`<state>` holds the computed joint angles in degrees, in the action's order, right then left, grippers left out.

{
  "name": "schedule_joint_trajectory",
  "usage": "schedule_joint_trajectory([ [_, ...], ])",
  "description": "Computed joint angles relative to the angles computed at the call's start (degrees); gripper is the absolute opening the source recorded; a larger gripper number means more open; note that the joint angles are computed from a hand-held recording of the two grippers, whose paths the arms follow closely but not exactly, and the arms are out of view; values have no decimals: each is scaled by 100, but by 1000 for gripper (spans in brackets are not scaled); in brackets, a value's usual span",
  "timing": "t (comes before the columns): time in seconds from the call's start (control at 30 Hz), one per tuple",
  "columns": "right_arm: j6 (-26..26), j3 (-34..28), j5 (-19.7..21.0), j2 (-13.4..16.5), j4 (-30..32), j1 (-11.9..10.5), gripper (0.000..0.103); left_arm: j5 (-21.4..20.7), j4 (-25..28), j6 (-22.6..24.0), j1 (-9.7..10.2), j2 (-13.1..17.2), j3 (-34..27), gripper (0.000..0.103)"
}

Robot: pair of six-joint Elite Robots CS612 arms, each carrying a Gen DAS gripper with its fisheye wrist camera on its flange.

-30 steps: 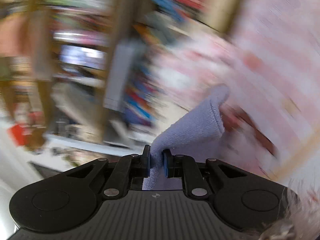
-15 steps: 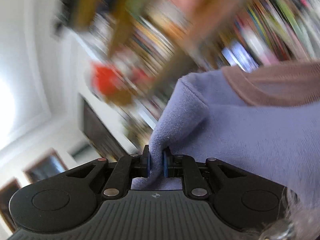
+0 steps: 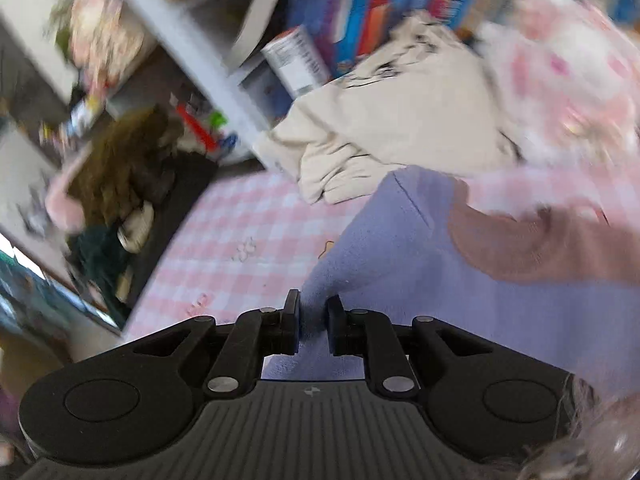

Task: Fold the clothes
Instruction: 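Lay the sweater flat on the mat and open both tools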

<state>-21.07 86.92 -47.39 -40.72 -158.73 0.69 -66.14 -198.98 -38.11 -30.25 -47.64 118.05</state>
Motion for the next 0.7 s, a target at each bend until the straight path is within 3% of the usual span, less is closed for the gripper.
schedule_joint_trajectory([
  [0.07,-10,-67,-256,42,-65,93,19,10,124,6,65,6,-22,11],
  [0.13,-81,72,-211,-9,-163,47,44,-13,256,-56,158,6,-39,13],
  [0.17,-179,169,-139,-41,-221,-8,48,-2,356,-120,183,-14,-32,13],
  [0.27,-568,484,-256,-212,-400,-165,51,103,415,-197,194,-69,60,26],
  [0.33,-658,729,-664,-370,-586,-299,51,430,441,-251,97,-156,184,34],
  [0.47,-784,1235,-1546,-634,-924,-630,51,1034,467,-35,-111,-281,246,36],
  [0.57,-984,1593,-2069,-795,-1161,-844,51,855,97,505,-159,-180,33,37],
  [0.7,-1129,1891,-2193,-916,-1031,-1065,47,631,23,1644,-272,182,-604,37],
])
